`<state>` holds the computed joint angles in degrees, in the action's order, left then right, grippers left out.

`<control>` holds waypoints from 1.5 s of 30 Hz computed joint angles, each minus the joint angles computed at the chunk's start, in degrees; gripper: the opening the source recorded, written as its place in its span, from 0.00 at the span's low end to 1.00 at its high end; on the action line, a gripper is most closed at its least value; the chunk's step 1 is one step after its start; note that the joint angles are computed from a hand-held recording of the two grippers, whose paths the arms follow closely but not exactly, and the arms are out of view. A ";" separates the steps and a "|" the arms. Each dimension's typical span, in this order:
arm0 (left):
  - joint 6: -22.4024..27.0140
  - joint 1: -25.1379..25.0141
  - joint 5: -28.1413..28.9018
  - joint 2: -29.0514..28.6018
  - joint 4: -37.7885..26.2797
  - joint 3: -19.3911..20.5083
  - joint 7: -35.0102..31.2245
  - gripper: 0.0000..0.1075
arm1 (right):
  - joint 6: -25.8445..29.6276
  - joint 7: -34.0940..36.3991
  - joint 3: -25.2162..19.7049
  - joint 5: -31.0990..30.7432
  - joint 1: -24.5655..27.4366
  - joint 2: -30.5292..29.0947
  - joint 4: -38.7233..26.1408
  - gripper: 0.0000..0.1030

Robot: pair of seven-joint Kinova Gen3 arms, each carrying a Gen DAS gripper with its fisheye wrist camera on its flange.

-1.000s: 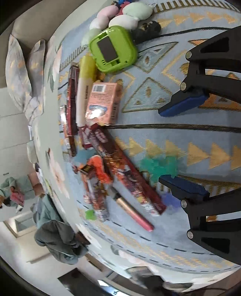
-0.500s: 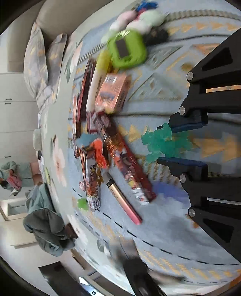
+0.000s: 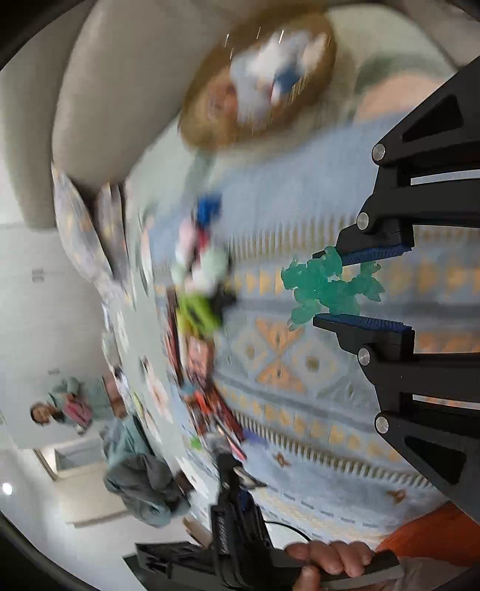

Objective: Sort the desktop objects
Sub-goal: 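Carry the bow and green figure to the gold bowl and open both tools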

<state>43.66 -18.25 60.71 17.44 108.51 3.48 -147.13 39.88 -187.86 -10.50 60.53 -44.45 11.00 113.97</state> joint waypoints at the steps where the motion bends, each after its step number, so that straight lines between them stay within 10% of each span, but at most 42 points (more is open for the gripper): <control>1: -0.11 0.14 -0.44 -0.87 0.75 1.44 1.13 0.16 | 0.65 -2.25 -0.84 0.72 0.62 -2.16 2.01 0.24; 5: -1.84 2.78 -4.67 -4.37 1.49 6.50 8.70 0.16 | 2.93 -10.82 -1.98 4.47 1.40 -10.45 9.38 0.24; 12: -4.20 21.36 -13.73 -8.93 -4.18 1.62 25.01 0.16 | 4.17 -12.09 -8.87 4.94 12.30 -24.65 18.37 0.24; 16: -4.16 30.62 -21.71 -8.88 -10.96 -1.04 34.28 0.16 | -0.26 -4.36 -2.70 0.95 15.59 -32.25 19.88 0.24; 19: -3.04 29.39 -27.30 -7.33 -16.46 4.29 37.10 0.16 | -4.95 0.38 3.64 -1.74 17.63 -34.86 19.26 0.24; 28: -4.03 26.28 -21.40 1.98 -24.01 11.10 31.59 0.16 | -5.94 10.49 11.88 -10.26 18.46 -28.90 9.11 0.25; 39: -3.09 30.16 -29.58 20.82 -39.45 14.38 29.93 0.24 | -12.61 27.02 12.23 -27.24 30.98 -14.01 0.89 0.25; 41: -0.42 30.83 -30.03 23.10 -42.29 13.46 31.69 0.34 | -16.66 28.01 17.54 -31.90 27.91 -13.11 2.46 0.45; 45: 8.66 28.00 -31.34 27.54 -47.84 15.50 36.91 0.34 | -16.12 34.11 18.34 -41.12 29.59 -13.73 3.75 0.47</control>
<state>52.33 9.75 29.37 44.97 60.66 18.99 -110.22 23.76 -153.75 7.83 19.41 -14.86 -2.73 117.73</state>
